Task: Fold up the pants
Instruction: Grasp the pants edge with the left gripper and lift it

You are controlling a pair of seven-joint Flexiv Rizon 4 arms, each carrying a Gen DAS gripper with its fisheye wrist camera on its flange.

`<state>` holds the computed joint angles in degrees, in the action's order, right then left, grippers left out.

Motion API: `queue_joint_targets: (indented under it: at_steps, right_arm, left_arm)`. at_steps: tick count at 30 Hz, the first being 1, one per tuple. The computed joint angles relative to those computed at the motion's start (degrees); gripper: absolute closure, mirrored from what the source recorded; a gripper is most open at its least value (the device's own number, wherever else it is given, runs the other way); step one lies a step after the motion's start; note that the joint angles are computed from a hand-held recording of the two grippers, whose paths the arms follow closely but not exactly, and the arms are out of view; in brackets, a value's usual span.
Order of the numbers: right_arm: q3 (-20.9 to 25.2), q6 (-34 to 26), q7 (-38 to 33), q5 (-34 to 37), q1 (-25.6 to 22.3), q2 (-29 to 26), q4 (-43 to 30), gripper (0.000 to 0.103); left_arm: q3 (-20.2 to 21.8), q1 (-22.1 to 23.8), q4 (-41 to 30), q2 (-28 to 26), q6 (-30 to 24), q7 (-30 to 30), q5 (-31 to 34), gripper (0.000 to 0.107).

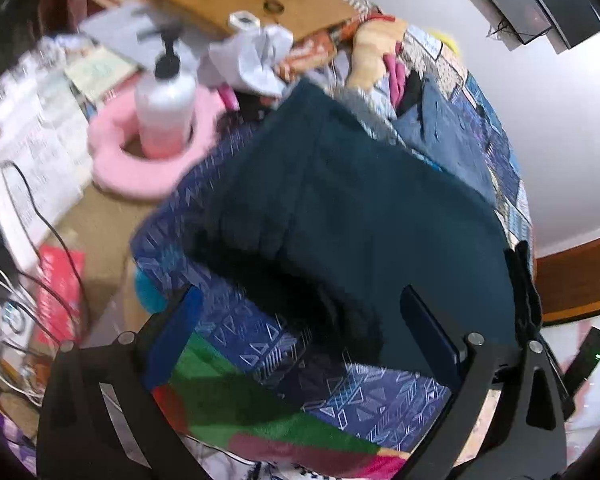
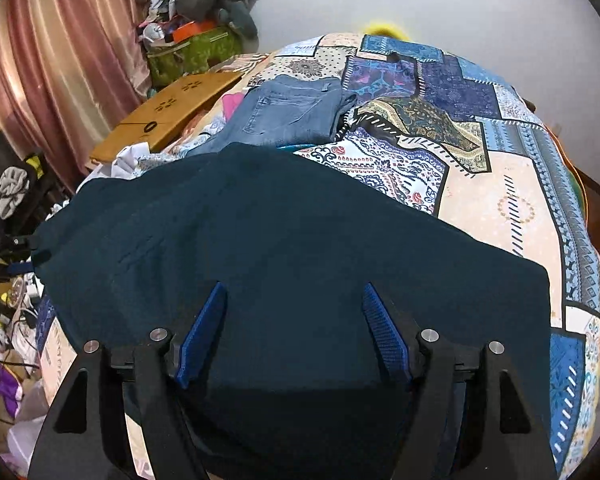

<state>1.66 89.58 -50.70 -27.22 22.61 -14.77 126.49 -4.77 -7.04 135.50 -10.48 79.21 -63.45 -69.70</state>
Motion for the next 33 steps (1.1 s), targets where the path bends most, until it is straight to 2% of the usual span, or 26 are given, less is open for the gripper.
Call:
queue_joint_targets:
  at_steps: [2, 7, 10, 16, 18, 19, 20, 21, 22, 23, 24, 25, 27, 29, 30, 31, 33]
  right_arm:
    - [0.4, -0.1, -0.5, 0.4, -0.4, 0.0, 0.0, 0.035]
    - [0.0, 0.5, -0.3, 0.5, -0.2, -0.4, -0.2, 0.034]
    - [0.2, 1.2, -0.5, 1.1, -0.2, -0.7, -0.2, 0.034]
    - [0.0, 1.9, -1.3, 2.4, 0.1, -1.0, -0.1, 0.033]
    - [0.3, 1.9, -1.6, 2.9, -0.1, -1.0, -0.2, 0.032]
    - [0.6, 1.9, -1.9, 3.3, -0.3, -1.0, -0.3, 0.032]
    - [0.6, 2.0, -2.0, 3.5, -0.2, -1.1, -0.3, 0.032]
    - [0.5, 2.0, -2.1, 3.6, -0.2, -1.1, -0.3, 0.032]
    - [0.6, 2.0, -2.2, 3.8, -0.2, -1.1, -0.3, 0.032]
    - [0.5, 2.0, -2.3, 3.9, -0.1, -1.1, -0.3, 0.032]
    - [0.3, 2.1, -2.2, 3.9, 0.1, -1.0, -0.3, 0.032]
    - [-0.1, 2.1, -2.1, 3.8, 0.5, -1.0, -0.2, 0.032]
    - [-0.5, 2.3, -1.8, 3.8, 0.8, -0.7, 0.1, 0.032]
    - [-0.5, 2.4, -1.6, 4.0, 0.6, -0.1, 0.5, 0.032]
    - [-0.1, 2.3, -1.6, 4.3, 0.2, 0.2, 0.8, 0.032]
    - [0.5, 2.2, -1.7, 5.0, -0.6, 0.8, 1.2, 0.032]
    - [-0.7, 2.4, -0.6, 4.6, -0.4, 2.0, 2.6, 0.032]
  left_arm:
    - [-1.4, 0.1, -0.6, -0.6, -2.9, 5.5, -8.4, 0.007]
    - [-0.4, -1.8, -2.2, -1.9, -5.4, 10.9, -17.1, 0.006]
    - [0.4, -2.0, -3.5, -2.6, -7.7, 13.5, -21.1, 0.006]
    - [1.2, -1.6, -6.2, -5.0, -10.1, 16.4, -22.9, 0.009]
    - [1.1, -1.9, -7.4, -6.2, -9.0, 17.4, -23.7, 0.017]
    - [1.2, -2.0, -7.8, -6.7, -8.2, 17.2, -23.5, 0.026]
    - [1.2, -2.1, -8.3, -7.3, -7.1, 15.9, -22.2, 0.041]
    - [1.2, -2.0, -8.5, -7.7, -6.8, 15.6, -22.0, 0.05]
    - [0.8, -1.1, -9.1, -8.2, -9.5, 17.4, -24.1, 0.068]
    - [0.6, -0.9, -9.5, -8.6, -10.5, 17.4, -25.4, 0.072]
    - [0.6, -1.5, -9.9, -8.9, -8.7, 17.2, -25.8, 0.073]
    - [0.8, -2.2, -10.3, -9.0, -6.9, 17.3, -24.7, 0.076]
    - [1.1, -4.2, -10.6, -8.9, -0.4, 15.4, -18.5, 0.078]
    - [2.7, -6.1, -10.1, -8.4, 6.8, 8.4, -4.3, 0.08]
    - [4.6, -7.3, -10.1, -8.4, 8.2, 5.1, 1.5, 0.081]
    - [8.3, -9.6, -10.4, -8.2, 9.5, -0.2, 10.3, 0.081]
    - [13.2, -13.1, -11.6, -7.7, 11.1, -5.1, 19.3, 0.082]
